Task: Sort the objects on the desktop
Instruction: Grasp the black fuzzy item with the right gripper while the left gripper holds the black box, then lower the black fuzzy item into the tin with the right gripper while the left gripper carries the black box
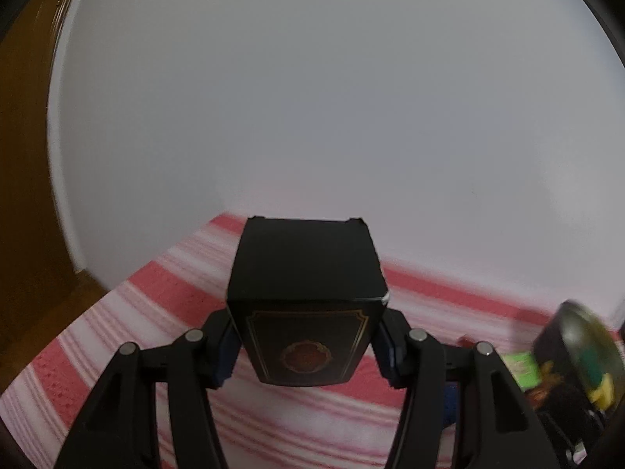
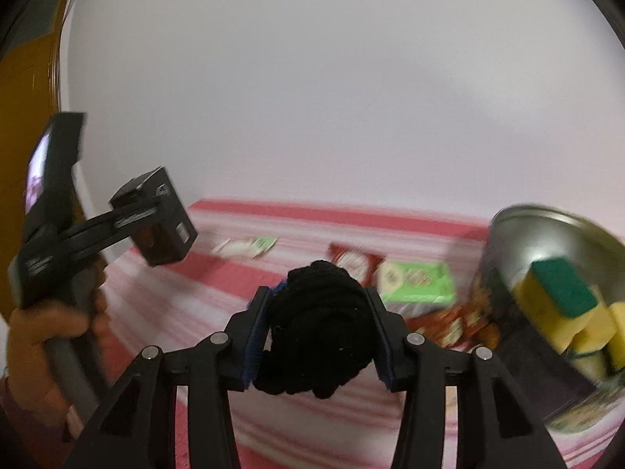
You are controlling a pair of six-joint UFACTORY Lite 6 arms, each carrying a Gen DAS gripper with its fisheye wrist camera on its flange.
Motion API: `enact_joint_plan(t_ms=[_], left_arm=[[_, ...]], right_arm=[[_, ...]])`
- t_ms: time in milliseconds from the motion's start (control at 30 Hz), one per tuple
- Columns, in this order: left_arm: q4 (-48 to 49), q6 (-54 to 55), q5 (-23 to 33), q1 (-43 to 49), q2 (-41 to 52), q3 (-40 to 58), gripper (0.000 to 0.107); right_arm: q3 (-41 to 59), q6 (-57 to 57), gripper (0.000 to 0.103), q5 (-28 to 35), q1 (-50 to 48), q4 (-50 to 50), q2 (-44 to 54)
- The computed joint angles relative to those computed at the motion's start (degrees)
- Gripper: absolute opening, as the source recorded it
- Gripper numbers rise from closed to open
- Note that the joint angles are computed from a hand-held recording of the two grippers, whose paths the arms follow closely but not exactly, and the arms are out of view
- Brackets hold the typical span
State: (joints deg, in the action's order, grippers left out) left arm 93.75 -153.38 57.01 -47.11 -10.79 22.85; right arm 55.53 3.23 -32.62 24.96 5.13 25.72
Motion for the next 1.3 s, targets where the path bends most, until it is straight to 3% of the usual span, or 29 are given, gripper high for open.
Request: enact_joint_plan(t_ms=[100,233,300,667,833,1300], left_arm=[[-3.3,3.1,4.0,-2.2,4.1,2.5,0.057],[2.3,-2.9,-1.4,0.5,3.5,0.6,0.057],[2.2,-3.4,-1.3,0.9,5.6,1.3,0.057],[-6.7,-2.7,8.5,-10.4,12.1,6.1,0.056],[-10.9,-2.0,12.3,-15.6,13.7,8.8,0.056],[-16.5,-1.4,12.7,-26.7,23.3,20.6,0.056]], right_arm=[[-0.8,2.1,0.049,-1.8,-2.1,-2.5,-1.0],[-0.3,3.3,0.049,-1.2,-3.1,-3.4,-0.4],[-1.4,1.4,0.049,-2.3,-2.8,-2.1,-1.1],[-9.8,-8.5,0.049,-9.6,0.4,7.8,-7.5],[-13.0,-7.9,0.049,-10.6,-0.9,6.1,-10.5],[-25.4,1.6,0.049,-11.1,-14.6,-9.4,-24.0]])
